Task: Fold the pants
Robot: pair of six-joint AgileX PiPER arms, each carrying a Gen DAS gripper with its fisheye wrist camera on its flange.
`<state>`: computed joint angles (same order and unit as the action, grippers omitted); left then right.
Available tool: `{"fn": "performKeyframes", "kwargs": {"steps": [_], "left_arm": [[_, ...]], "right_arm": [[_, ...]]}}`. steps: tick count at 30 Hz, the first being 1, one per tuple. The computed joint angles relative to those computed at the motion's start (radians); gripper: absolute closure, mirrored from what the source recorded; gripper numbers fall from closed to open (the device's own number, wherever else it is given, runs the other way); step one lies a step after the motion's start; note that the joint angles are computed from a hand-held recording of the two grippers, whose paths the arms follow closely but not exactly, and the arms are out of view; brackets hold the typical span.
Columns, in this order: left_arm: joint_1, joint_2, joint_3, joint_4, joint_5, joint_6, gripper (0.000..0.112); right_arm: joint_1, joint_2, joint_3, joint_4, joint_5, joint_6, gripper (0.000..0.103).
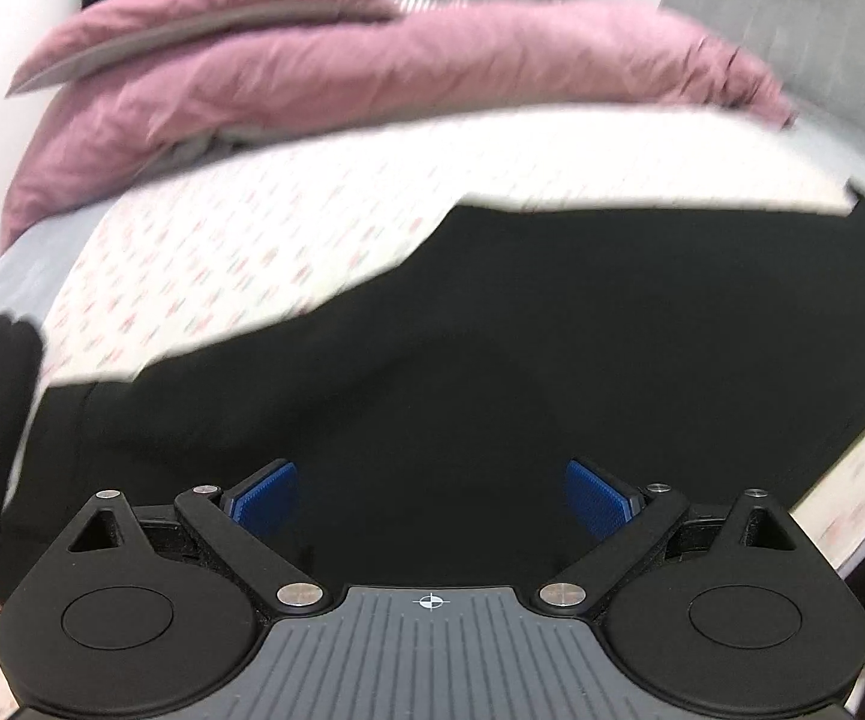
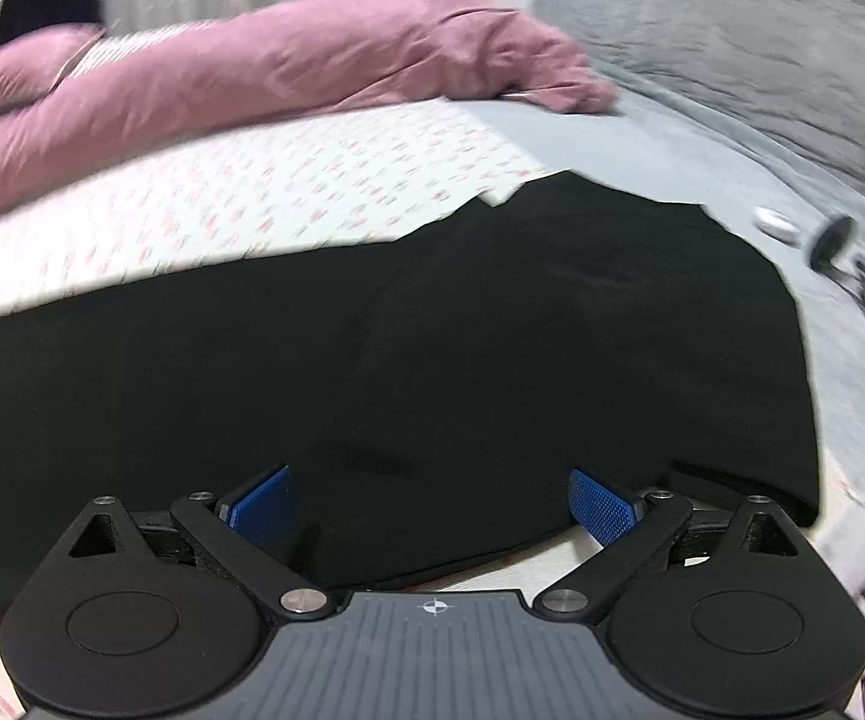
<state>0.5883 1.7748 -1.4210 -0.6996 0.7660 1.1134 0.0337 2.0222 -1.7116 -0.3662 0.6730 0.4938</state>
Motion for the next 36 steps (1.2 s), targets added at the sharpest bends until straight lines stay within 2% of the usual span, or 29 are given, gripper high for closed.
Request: {"fn": "performKeyframes", "kwargs": {"steps": [5, 8, 11, 14, 16, 18, 22, 25, 28, 29, 30, 32, 36], "left_arm": [[-0.107, 0.017, -0.039, -0.053, -0.019, -0.126, 0.014], [-0.151, 0.058, -0.092, -0.031, 0.005, -0.242, 0.013], [-0.18, 0.1, -0.109, -0.04, 0.011, -0.279, 0.013], [-0.188, 0.118, -0.069, -0.092, -0.005, -0.258, 0.013], [-0.186, 0.14, -0.063, -0.124, -0.003, -0.243, 0.013], [-0.189, 0.149, -0.043, -0.153, -0.038, -0.226, 0.013], [-0.185, 0.136, 0.01, -0.246, -0.099, -0.145, 0.013], [-0.18, 0.136, 0.023, -0.328, -0.103, -0.107, 0.013], [-0.173, 0.149, 0.011, -0.394, -0.07, -0.092, 0.013], [-0.173, 0.15, 0.011, -0.411, -0.067, -0.084, 0.013], [-0.176, 0.153, 0.009, -0.425, -0.066, -0.077, 0.013], [-0.183, 0.157, 0.006, -0.443, -0.067, -0.072, 0.013], [-0.202, 0.172, -0.008, -0.453, -0.06, -0.077, 0.014]], "right_arm": [[-0.048, -0.004, -0.045, 0.066, 0.045, 0.107, 0.005], [-0.064, 0.015, -0.082, 0.056, 0.095, 0.277, 0.005], [-0.062, 0.006, -0.016, 0.014, 0.021, 0.414, 0.006], [-0.054, 0.012, 0.051, -0.076, -0.054, 0.55, 0.011], [-0.051, 0.013, 0.121, -0.204, -0.142, 0.701, 0.011], [-0.047, 0.029, 0.112, -0.29, -0.143, 0.754, 0.019], [-0.052, 0.055, 0.114, -0.422, -0.17, 0.867, 0.024], [-0.037, 0.07, 0.104, -0.494, -0.153, 0.882, 0.036], [-0.041, 0.055, 0.129, -0.498, -0.202, 0.86, 0.064], [-0.054, 0.043, 0.148, -0.467, -0.251, 0.837, 0.076], [-0.066, 0.033, 0.165, -0.436, -0.292, 0.821, 0.081], [-0.069, 0.022, 0.18, -0.45, -0.316, 0.834, 0.085], [-0.022, 0.012, 0.183, -0.632, -0.272, 0.935, 0.086]]}}
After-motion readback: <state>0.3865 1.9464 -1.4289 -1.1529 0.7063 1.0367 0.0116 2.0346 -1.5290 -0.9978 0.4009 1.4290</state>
